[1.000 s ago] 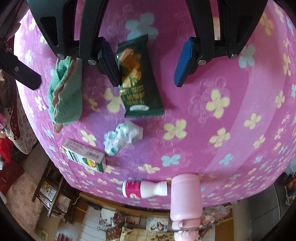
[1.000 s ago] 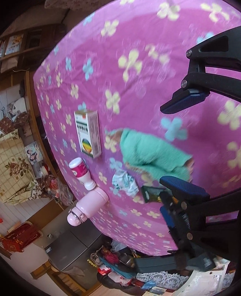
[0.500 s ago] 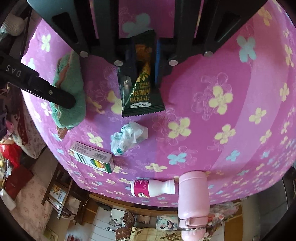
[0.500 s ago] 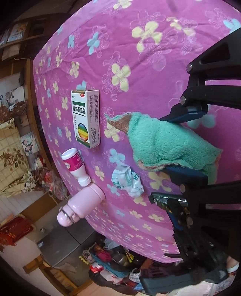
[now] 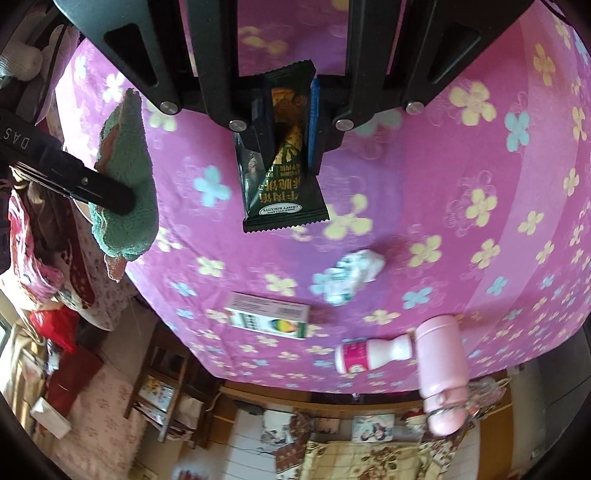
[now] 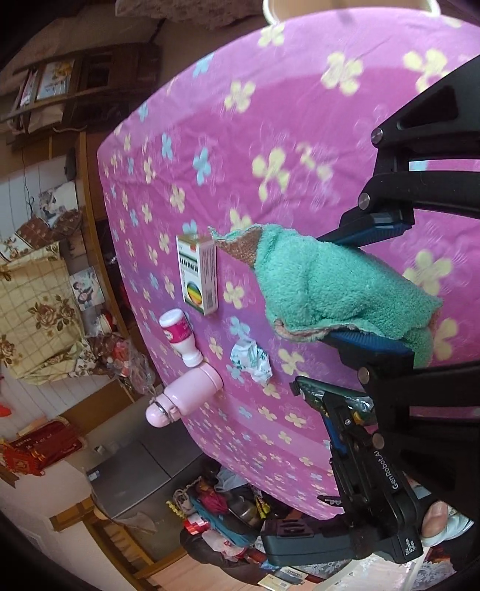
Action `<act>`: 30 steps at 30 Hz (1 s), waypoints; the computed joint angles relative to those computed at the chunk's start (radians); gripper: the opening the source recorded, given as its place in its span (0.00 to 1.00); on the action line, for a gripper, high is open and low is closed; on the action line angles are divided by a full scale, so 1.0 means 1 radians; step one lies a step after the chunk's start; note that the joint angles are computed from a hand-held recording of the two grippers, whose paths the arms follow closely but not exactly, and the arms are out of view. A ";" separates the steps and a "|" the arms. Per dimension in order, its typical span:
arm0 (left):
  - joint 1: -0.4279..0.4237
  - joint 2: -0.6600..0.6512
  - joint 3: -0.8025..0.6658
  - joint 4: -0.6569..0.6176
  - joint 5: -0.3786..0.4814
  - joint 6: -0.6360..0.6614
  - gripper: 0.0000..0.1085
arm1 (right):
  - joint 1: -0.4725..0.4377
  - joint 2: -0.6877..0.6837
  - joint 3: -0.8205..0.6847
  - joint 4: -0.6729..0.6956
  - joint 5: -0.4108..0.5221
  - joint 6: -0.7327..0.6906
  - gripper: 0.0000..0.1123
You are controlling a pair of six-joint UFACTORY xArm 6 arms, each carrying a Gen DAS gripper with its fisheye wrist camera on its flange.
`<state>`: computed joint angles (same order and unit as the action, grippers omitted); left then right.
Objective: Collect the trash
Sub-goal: 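Grasp the dark snack packet with the left tool while the right tool grasps the green towel, then carry the snack packet with the left tool while the right tool carries the towel to the bin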
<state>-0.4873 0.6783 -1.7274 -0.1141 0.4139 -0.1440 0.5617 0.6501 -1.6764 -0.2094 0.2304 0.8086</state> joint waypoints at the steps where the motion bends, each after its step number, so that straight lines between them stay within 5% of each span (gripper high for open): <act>1: -0.007 -0.002 -0.001 0.011 0.000 -0.006 0.15 | -0.004 -0.022 0.032 -0.031 -0.007 0.029 0.40; 14: -0.095 0.021 -0.082 0.074 0.029 -0.029 0.15 | -0.073 -0.257 0.353 -0.353 -0.095 0.354 0.40; 30: -0.235 0.265 -0.518 0.100 0.224 -0.002 0.15 | -0.221 -0.528 0.681 -0.757 -0.126 0.781 0.40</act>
